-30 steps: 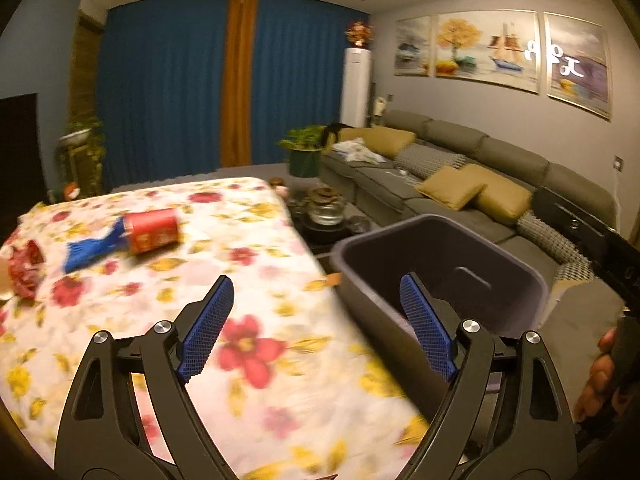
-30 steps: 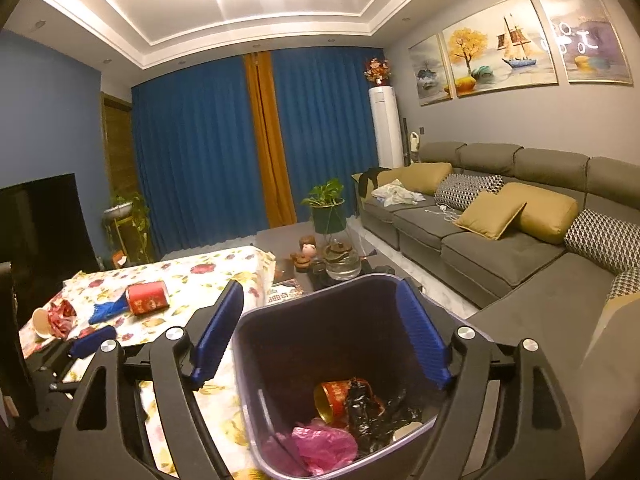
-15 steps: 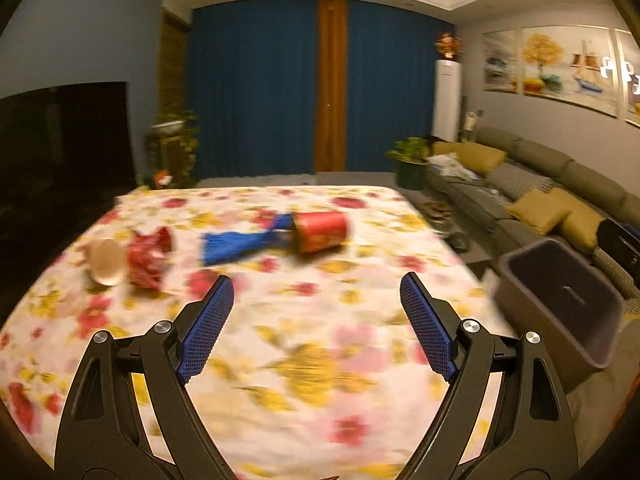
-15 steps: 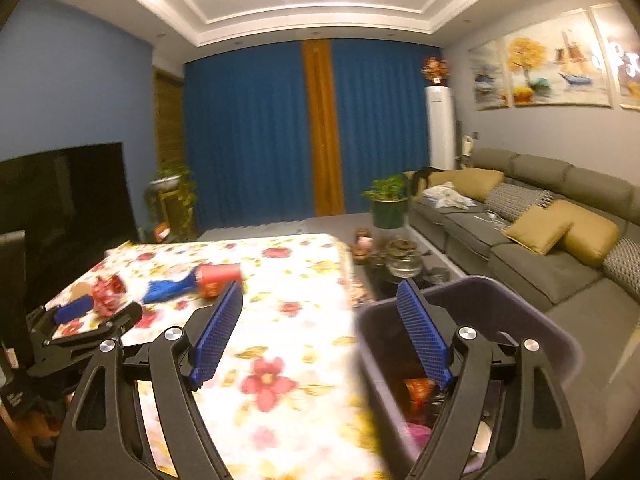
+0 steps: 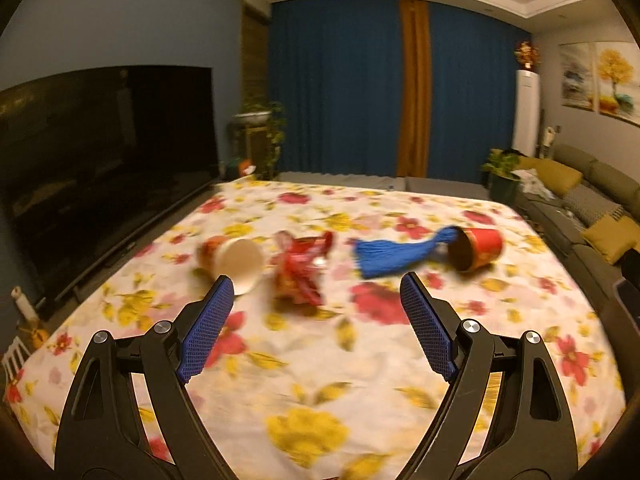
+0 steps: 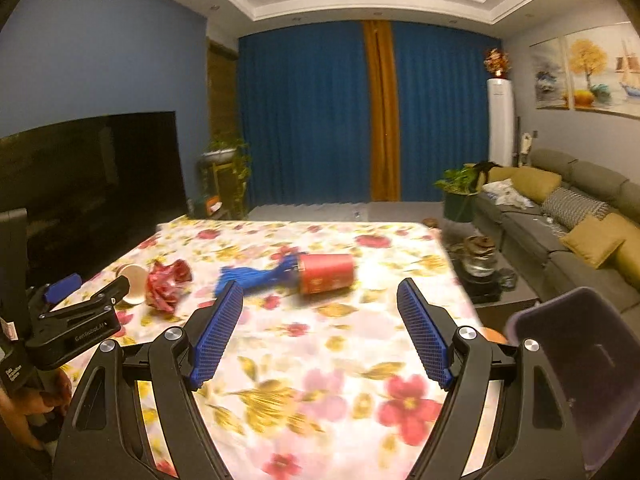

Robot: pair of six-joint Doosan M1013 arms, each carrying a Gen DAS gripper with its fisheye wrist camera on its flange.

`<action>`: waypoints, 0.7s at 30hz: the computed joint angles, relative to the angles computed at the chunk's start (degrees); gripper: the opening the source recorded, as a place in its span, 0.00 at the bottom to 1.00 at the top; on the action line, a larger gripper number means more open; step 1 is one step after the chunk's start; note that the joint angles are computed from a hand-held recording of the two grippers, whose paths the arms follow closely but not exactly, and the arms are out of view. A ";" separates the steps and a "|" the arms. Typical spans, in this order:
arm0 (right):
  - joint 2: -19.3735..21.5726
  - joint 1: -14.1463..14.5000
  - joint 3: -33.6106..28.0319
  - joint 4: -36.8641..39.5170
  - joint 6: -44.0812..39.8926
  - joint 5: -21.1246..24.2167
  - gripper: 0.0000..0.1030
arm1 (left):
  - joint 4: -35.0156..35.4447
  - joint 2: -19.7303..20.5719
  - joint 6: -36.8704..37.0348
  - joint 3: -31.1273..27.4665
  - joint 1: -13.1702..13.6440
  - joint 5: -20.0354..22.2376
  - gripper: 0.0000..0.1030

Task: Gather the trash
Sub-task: 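Move both open grippers back toward the blue mesh and remaining cups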

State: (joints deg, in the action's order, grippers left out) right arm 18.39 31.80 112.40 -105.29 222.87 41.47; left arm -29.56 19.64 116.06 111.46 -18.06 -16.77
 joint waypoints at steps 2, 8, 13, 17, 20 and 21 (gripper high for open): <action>1.45 -0.11 -2.09 -0.07 -0.92 -1.98 0.75 | -2.54 0.45 2.28 -0.44 0.87 -0.17 0.81; 5.93 -0.28 -8.08 -0.09 -3.23 -8.18 0.75 | -7.19 1.72 6.00 -1.94 3.63 0.33 0.81; 9.14 -0.19 -12.59 2.06 -6.94 -11.65 0.75 | -10.02 2.61 8.04 -3.22 5.26 0.73 0.81; 11.79 -0.48 -16.40 5.48 -10.69 -14.16 0.75 | -11.92 3.31 9.03 -4.30 6.09 0.43 0.81; 14.15 -0.77 -19.70 9.75 -15.46 -16.11 0.75 | -13.41 3.96 8.81 -5.42 6.87 0.39 0.81; 14.70 -0.92 -20.56 11.04 -16.79 -16.80 0.75 | -14.73 4.30 9.64 -5.93 7.10 0.35 0.81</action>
State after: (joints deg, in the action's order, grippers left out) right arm 33.09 30.88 91.84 -94.24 206.08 24.67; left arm -44.29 23.93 125.71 105.53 -10.96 -16.42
